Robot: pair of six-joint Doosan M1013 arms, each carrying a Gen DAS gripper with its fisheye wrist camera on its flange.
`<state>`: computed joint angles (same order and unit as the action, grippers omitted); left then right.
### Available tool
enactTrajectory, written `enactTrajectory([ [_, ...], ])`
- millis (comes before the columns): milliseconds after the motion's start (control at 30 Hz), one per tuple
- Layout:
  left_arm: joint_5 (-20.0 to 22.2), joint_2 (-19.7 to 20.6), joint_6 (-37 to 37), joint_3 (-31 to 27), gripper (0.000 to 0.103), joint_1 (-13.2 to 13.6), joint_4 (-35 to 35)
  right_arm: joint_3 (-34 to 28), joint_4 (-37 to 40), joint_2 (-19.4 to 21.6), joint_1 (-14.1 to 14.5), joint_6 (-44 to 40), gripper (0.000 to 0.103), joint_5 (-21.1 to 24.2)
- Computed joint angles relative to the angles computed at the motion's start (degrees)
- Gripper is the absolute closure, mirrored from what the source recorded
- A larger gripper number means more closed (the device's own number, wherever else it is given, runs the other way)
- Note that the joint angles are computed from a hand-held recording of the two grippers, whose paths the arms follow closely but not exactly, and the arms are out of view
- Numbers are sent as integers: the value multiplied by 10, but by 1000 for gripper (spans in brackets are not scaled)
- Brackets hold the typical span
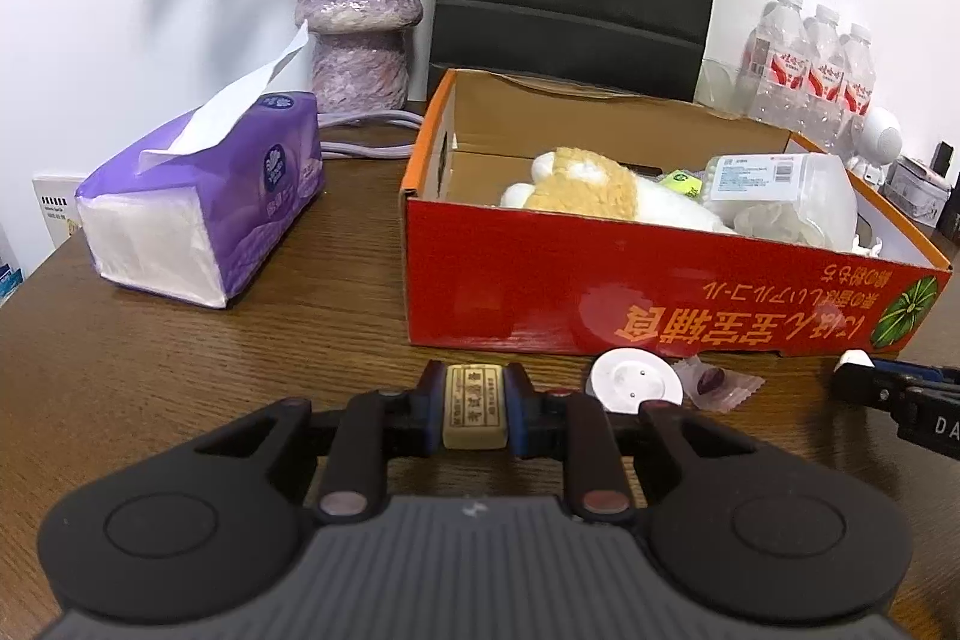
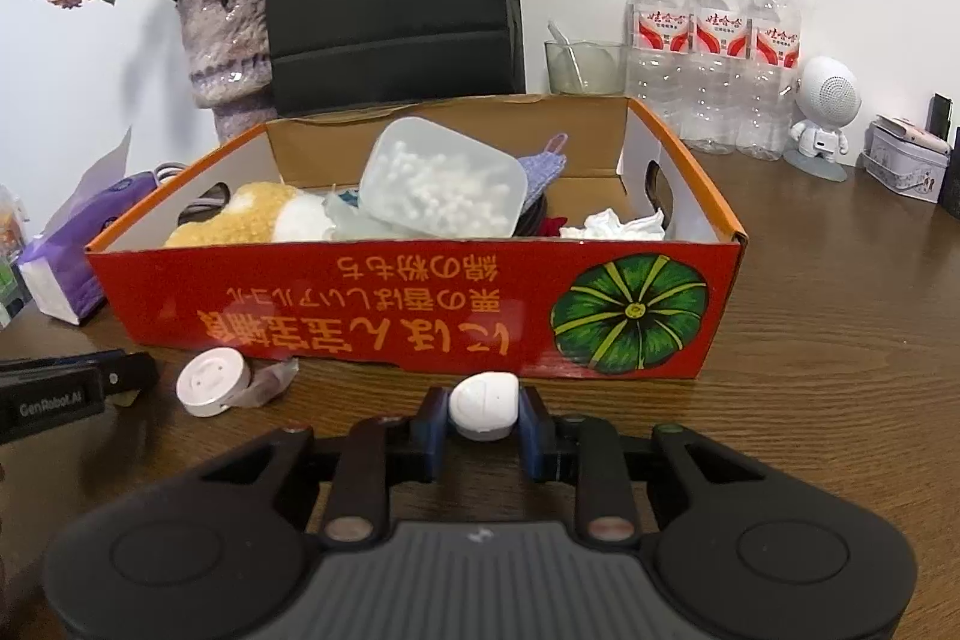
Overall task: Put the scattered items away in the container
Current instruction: 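Carry the soap bar and white cap over the box with both grippers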
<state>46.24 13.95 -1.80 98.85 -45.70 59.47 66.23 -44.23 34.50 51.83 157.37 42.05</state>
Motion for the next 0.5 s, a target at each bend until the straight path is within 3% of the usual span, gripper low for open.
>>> enactTrajectory([
  [500,-11,-17,-30,16,81,-12,48,10,-24,-7,6,6,79,-6],
])
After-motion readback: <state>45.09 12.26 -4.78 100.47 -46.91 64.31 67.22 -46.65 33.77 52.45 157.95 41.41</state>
